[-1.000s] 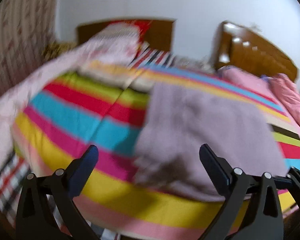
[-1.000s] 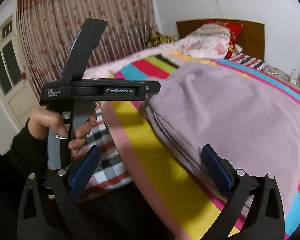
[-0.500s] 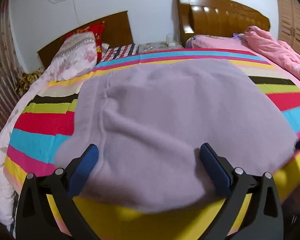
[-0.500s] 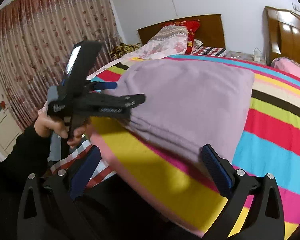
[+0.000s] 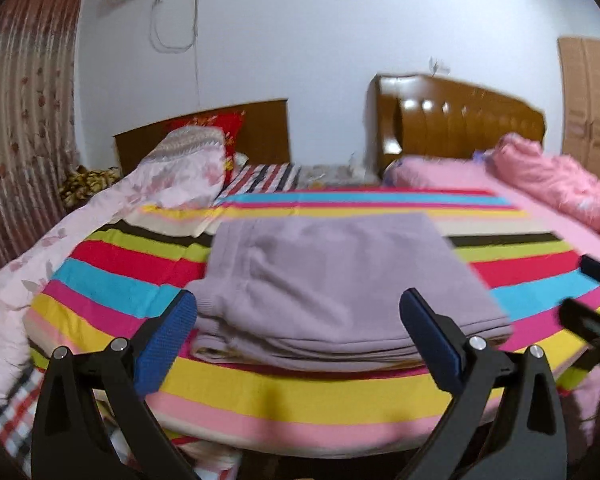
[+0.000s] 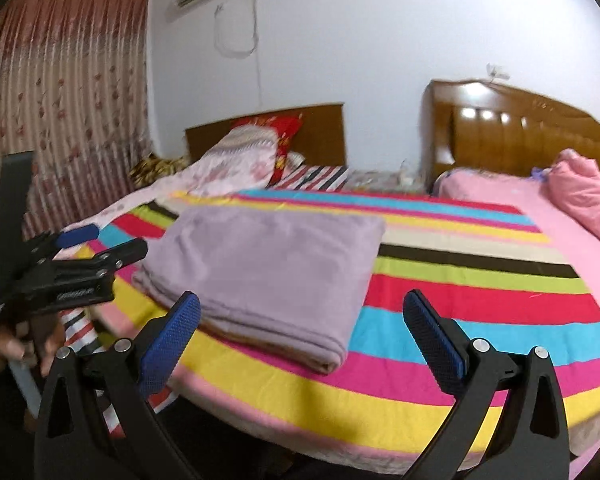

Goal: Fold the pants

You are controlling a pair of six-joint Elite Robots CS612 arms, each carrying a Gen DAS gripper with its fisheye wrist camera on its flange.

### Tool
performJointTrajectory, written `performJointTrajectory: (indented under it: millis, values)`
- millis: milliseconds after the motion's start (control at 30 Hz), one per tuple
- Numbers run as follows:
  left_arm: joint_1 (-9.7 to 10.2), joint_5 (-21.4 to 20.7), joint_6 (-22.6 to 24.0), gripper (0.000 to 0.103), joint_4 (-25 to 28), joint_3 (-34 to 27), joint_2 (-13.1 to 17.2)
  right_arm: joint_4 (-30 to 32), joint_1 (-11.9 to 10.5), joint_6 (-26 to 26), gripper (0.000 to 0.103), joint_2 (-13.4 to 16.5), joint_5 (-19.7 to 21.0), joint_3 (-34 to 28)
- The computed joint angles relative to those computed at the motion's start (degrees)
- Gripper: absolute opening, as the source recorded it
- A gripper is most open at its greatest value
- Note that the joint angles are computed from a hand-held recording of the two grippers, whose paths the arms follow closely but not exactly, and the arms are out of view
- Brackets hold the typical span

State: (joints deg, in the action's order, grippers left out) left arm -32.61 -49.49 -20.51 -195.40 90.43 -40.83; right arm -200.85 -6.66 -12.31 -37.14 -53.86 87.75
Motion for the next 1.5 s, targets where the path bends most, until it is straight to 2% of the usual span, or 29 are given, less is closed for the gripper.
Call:
performJointTrajectory:
  millis: [100,233,267,400,500,733,1500]
  values:
    - [-1.03,1.97,0.46,0.101,-1.23,-0.28,0.36,-0.37,0.29,1.51,0.099,0.22,-0.65,-0.3]
    - [-2.41,10.54,0.47,0.101,-1.3,-1.72,1.61,-1.05,0.84,1.7,0.099,0.31,-3.61,-0.32]
    - [-2.48,11.51,0.14,0.101,-0.94,-2.0,1.85,-1.18,0.93,1.8,0.099,0.25,-4.06,-0.11]
    - [-1.79,9.33,-5.91,0.101,2.99,-0.98,0.94,-0.98,1.11,3.07,0.099,0.24,-5.51,0.26]
    - [-1.63,9.4,-8.13,0.101,4.74,-0.52,0.68,-1.37,1.04,3.78,0.099,0.34,-6.04,0.28]
    - [-1.58,7.05,-7.25,0.101,5.92,-0.49,0.84,-2.32,1.05,4.45,0.099,0.41,-6.58,0.37]
    - [-1.45,6.91,-8.18,0.101,5.97,-0.39,0.86,-1.91,0.9,2.54,0.099,0.24,-5.97,0.36]
